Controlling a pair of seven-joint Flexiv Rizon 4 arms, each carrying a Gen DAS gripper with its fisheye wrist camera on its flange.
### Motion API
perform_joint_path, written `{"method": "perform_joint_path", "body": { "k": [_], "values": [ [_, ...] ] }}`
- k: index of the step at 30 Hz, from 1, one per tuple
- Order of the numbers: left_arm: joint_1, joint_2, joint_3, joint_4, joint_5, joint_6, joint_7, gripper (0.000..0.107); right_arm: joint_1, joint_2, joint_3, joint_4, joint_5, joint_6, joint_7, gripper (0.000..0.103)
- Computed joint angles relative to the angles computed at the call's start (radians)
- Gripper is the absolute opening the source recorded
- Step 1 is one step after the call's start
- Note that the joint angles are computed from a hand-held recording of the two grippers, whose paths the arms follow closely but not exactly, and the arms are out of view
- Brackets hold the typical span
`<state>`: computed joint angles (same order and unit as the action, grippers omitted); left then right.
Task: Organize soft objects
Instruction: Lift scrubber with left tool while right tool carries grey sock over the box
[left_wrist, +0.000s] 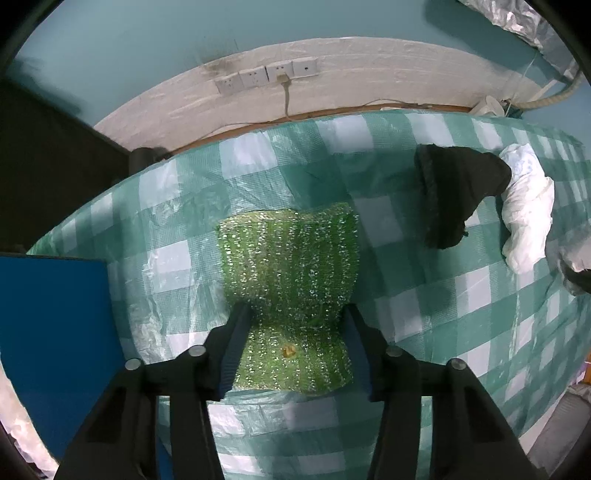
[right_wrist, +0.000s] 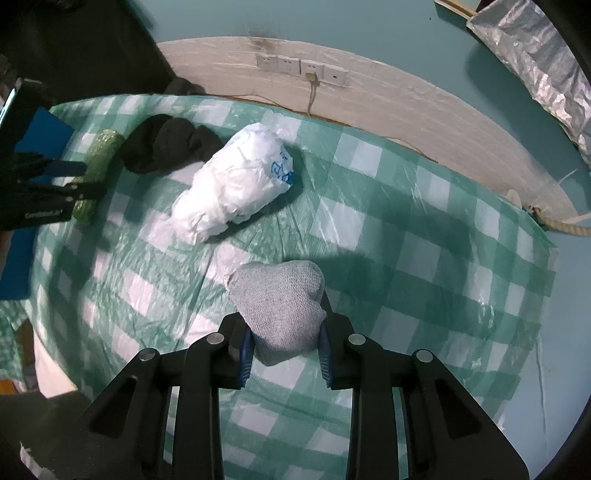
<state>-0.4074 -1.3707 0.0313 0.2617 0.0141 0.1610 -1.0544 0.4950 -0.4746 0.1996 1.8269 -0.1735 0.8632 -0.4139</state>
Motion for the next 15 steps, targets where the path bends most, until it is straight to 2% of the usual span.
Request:
{"method": "perform_joint_path", "body": {
  "k": [2,5,8,15],
  "values": [
    [-0.001,0.052,-0.005,0.104,0.013,0.065,0.004,0.033,0.009,0.007,0.001,0.002,-0.008,-0.006,0.005,0.027],
    [0.000,0.087,-0.006,0.170,0.027,0.109,0.003,0.021,0.016,0.010,0.003,0.001,-0.014,-0.008,0.008,0.027],
    [0.006,0.119,-0.011,0.231,0.030,0.140,-0.003,0.015,0.024,0.014,0.003,0.000,-0.022,-0.004,0.013,0.027],
    [0.032,0.244,-0.022,0.464,0.042,0.274,-0.009,0.013,0.035,0.023,0.004,-0.016,-0.033,-0.019,0.022,0.027]
  ]
}}
